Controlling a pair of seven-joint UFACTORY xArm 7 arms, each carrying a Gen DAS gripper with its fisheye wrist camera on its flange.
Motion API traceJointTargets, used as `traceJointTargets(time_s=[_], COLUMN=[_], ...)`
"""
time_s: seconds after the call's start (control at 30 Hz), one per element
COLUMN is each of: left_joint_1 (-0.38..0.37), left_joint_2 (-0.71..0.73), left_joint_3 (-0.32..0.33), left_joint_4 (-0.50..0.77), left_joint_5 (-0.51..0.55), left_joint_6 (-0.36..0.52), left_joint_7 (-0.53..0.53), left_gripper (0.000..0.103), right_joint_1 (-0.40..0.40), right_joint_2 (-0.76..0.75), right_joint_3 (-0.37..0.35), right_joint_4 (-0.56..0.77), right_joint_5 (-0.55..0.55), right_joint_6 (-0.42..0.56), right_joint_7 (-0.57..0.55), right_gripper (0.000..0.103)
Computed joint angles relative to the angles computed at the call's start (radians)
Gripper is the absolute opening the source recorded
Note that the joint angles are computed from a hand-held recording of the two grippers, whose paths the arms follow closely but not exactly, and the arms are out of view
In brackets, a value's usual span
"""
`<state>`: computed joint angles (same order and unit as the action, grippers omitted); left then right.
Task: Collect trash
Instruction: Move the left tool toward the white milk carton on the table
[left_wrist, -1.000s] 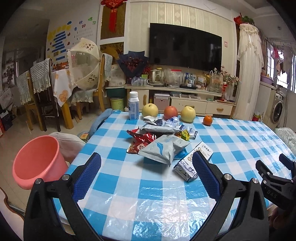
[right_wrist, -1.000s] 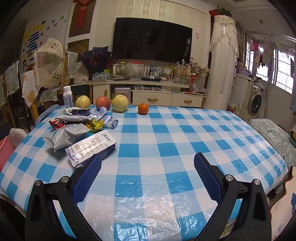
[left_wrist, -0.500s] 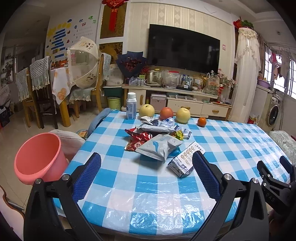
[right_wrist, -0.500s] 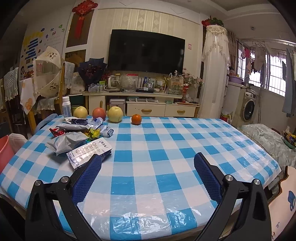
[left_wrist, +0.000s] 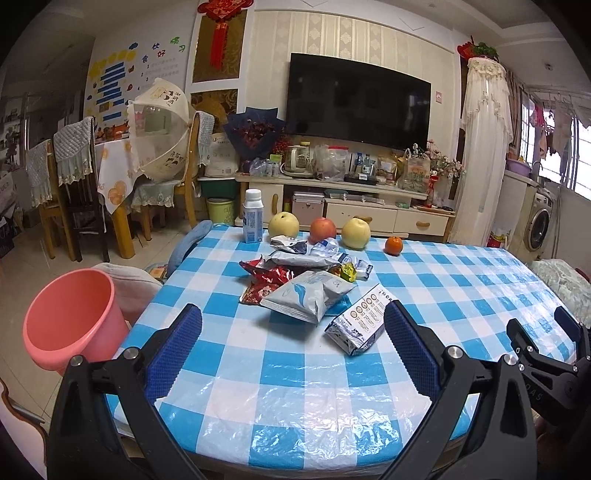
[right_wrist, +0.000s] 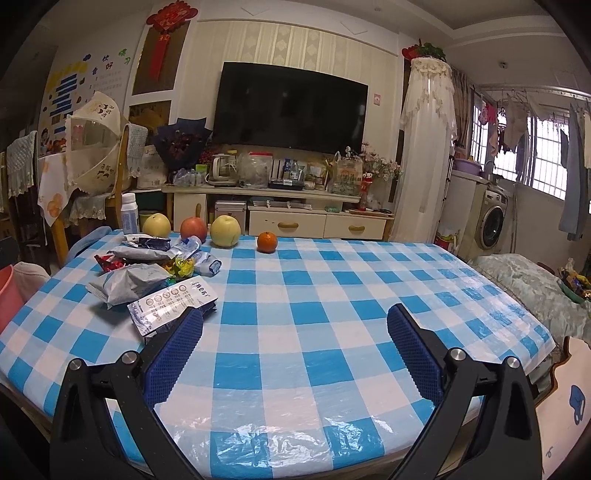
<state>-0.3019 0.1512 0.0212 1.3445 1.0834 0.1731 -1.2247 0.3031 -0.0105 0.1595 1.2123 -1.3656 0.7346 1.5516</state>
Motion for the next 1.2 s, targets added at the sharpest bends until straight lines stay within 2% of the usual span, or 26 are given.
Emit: traceJointTargets(time_s=[0.3, 0.4, 0.53, 0.67, 0.87, 1.03, 1.2], left_joint_1=[-0.007, 0.000, -0.026, -0.070, -0.084, -0.090, -0.072], left_joint_2=[0.024, 0.041, 0.058, 0.074, 0.107, 0.160, 0.225], left_joint_3=[0.006, -0.005, 0.013, 0.053, 0.065, 0.067, 0.040], left_joint_4=[0.006, 0.006, 0.011, 0.028, 0.050, 0.095, 0.147], left_joint_5=[-0.024, -0.100, -0.143, -0.096, -0.114, -0.184, -0.327], left_joint_6=[-0.008, -0.025, -0.034, -0.023, -0.038, -0.030, -0.028], left_joint_7=[0.031, 0.113, 0.168, 0.144, 0.182, 0.268, 0.449], left_gripper=[0.099, 0.099, 0.099, 0.099, 0.099, 0.099, 0.099], right_joint_1=[0.000, -0.002, -0.004, -0.004, -0.007, -0.007, -0.012], right_joint_2=[0.000, 0.003, 0.011, 0.019, 0.038, 0.081, 0.141], right_joint_3=[-0.002, -0.003, -0.007, -0.011, -0.022, -0.040, -0.070], right_joint_4=[-0.002, 0.000, 0.006, 0.010, 0.021, 0.054, 0.103], right_joint_5=[0.001, 0.001, 0.004, 0.004, 0.020, 0.084, 0.196], right_joint_6=[0.000, 0.003, 0.003, 0.002, -0.023, -0.061, -0.120], right_joint_7=[-0.002, -0.005, -0.012, -0.017, -0.030, -0.089, -0.181], right_gripper=[0.098, 0.098, 0.098, 0.098, 0.098, 0.098, 0.098])
